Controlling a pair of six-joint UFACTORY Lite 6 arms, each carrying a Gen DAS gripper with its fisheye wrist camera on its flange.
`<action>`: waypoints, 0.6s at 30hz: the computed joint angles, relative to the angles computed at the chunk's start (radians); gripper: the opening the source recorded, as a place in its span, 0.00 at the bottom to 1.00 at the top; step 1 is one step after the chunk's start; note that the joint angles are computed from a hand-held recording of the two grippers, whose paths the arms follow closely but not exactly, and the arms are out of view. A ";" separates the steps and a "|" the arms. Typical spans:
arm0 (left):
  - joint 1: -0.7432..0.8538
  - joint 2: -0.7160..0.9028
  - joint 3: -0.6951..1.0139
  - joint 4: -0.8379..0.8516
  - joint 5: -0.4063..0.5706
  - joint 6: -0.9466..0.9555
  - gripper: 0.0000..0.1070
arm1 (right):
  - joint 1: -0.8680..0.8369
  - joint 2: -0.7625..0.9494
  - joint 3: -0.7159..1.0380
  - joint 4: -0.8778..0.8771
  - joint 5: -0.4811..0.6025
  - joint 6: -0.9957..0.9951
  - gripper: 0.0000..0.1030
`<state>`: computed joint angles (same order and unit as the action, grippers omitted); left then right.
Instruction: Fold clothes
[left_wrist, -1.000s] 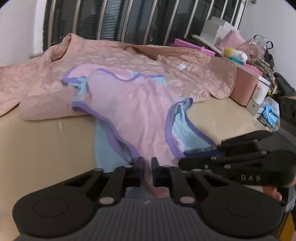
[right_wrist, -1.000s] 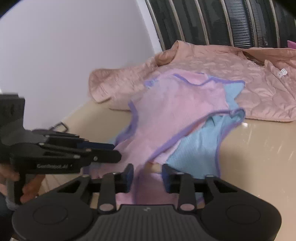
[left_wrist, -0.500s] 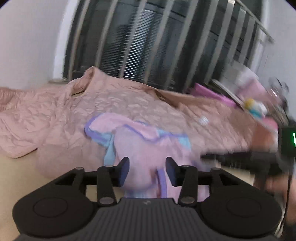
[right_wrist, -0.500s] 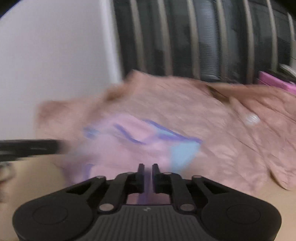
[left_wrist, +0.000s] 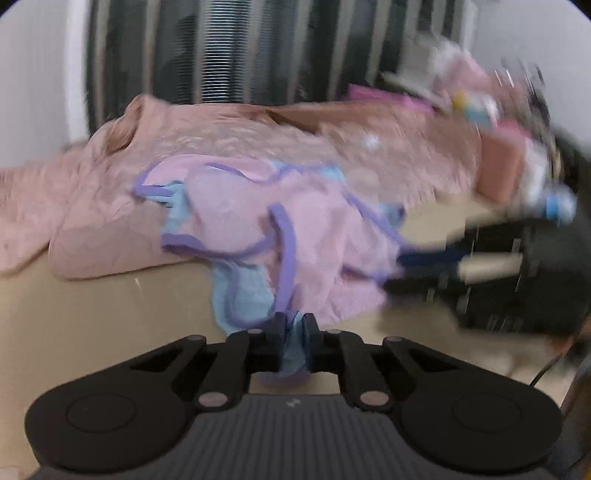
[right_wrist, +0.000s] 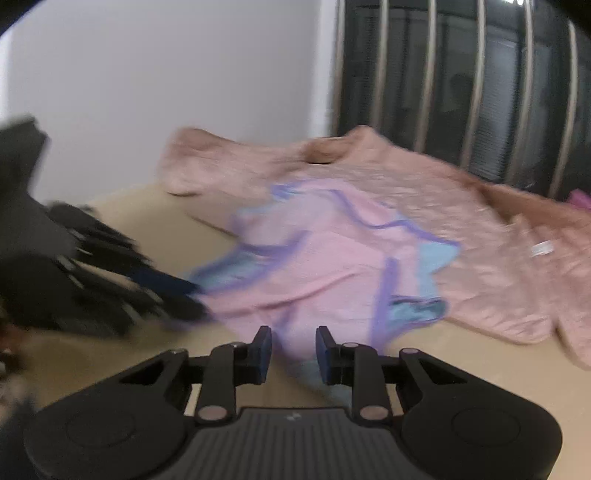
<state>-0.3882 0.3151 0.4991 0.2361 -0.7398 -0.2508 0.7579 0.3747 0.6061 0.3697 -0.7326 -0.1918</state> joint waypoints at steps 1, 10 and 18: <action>0.056 0.000 0.016 0.083 -0.005 -0.099 0.08 | -0.016 0.024 0.013 -0.026 -0.016 0.017 0.24; 0.143 -0.026 0.019 -0.031 0.020 -0.097 0.53 | -0.062 -0.026 0.018 0.147 -0.049 -0.034 0.22; -0.051 0.026 0.031 -0.410 0.043 0.309 0.43 | 0.152 0.076 0.076 0.231 -0.016 -0.073 0.19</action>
